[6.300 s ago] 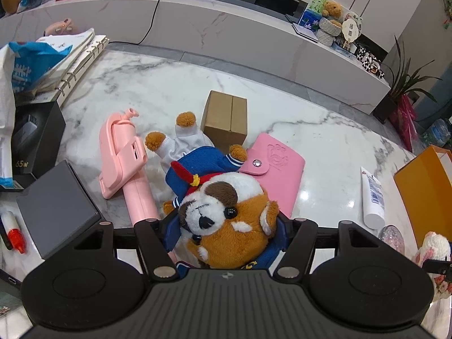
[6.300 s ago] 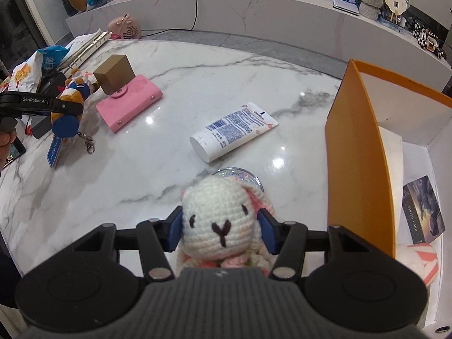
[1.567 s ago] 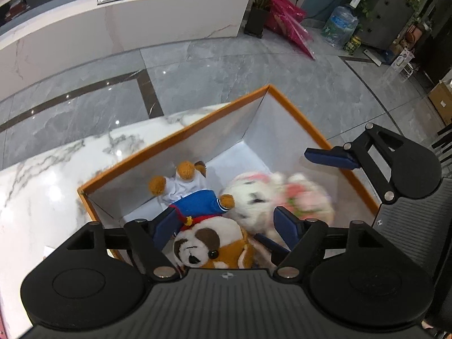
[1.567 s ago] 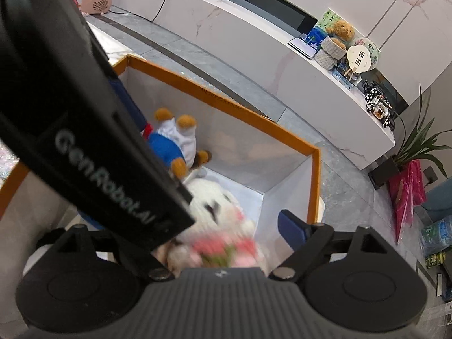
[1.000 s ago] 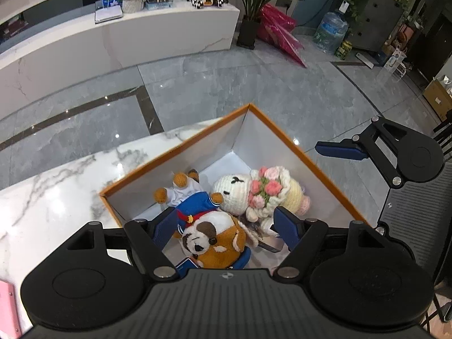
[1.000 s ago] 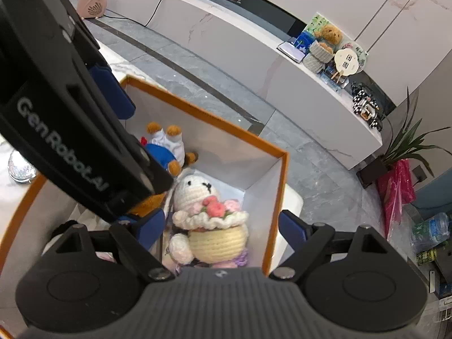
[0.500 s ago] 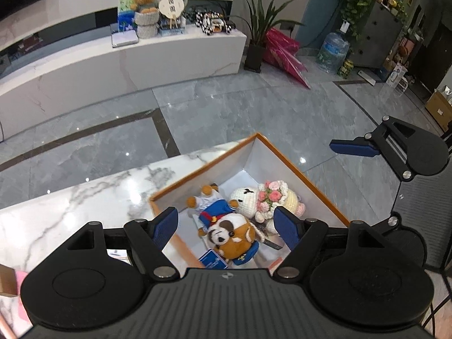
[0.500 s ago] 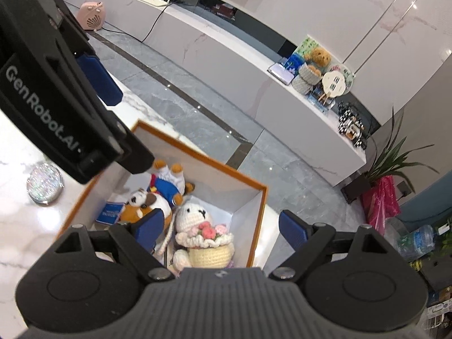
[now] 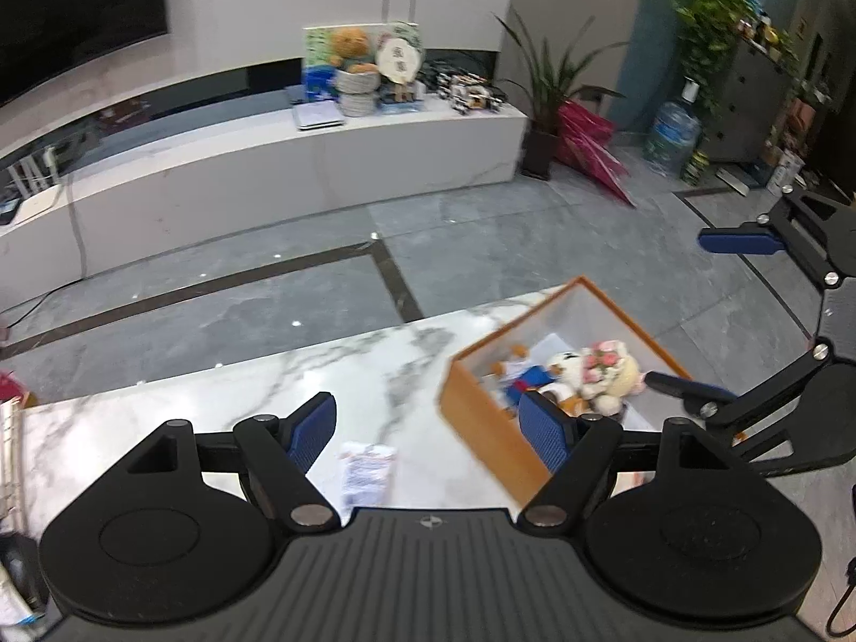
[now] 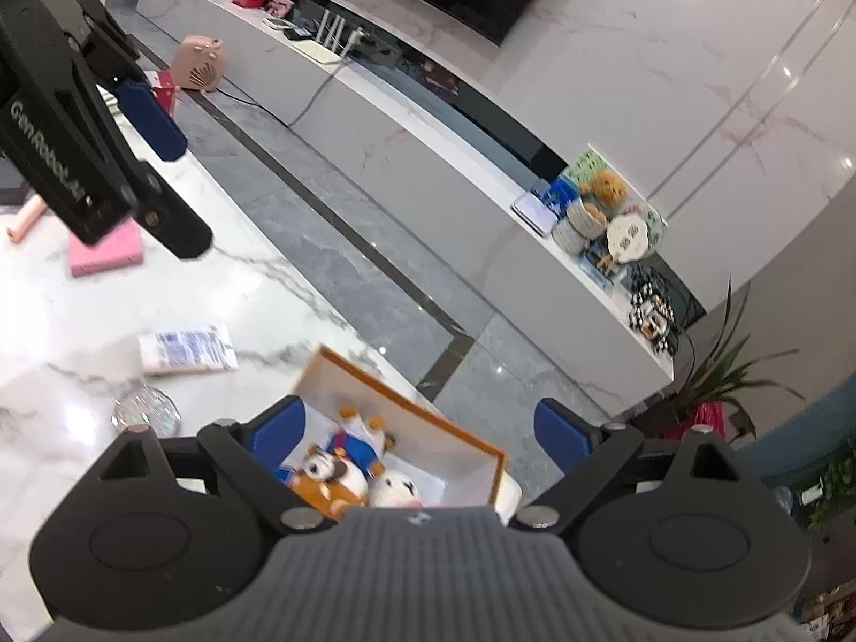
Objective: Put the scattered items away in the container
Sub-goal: 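Withdraw both tools from the orange box back toward the table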
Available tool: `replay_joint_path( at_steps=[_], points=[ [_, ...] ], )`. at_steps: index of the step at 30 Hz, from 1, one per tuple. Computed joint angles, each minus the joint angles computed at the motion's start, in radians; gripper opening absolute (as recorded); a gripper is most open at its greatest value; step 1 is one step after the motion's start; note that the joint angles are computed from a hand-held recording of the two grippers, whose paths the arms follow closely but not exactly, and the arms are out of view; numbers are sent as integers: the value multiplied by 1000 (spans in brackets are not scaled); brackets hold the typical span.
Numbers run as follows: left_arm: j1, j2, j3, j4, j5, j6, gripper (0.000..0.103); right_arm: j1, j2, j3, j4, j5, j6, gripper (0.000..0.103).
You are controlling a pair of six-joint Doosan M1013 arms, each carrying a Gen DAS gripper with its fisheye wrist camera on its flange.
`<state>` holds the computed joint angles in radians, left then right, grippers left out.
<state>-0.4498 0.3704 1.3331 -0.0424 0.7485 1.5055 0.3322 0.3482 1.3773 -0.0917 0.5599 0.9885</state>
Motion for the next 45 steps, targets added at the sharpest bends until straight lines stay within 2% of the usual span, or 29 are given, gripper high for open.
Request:
replay_joint_path(
  at_steps=[12, 19, 24, 30, 33, 40, 45],
  points=[
    [109, -115, 163, 12, -37, 18, 89, 90, -15, 11, 63, -16, -33, 95],
    [180, -130, 241, -27, -57, 16, 89, 136, -2, 25, 76, -11, -3, 95],
    [229, -129, 306, -76, -89, 32, 89, 147, 27, 23, 101, 5, 24, 95],
    [258, -128, 383, -93, -145, 34, 89, 156, 66, 40, 34, 12, 221, 95],
    [264, -128, 427, -75, -201, 3, 89, 158, 80, 57, -5, 6, 323, 95],
    [263, -114, 515, 138, -366, -266, 89, 166, 96, 126, -112, -76, 532, 95],
    [281, -99, 542, 109, -429, -300, 89, 166, 109, 167, -155, -117, 646, 95]
  ],
)
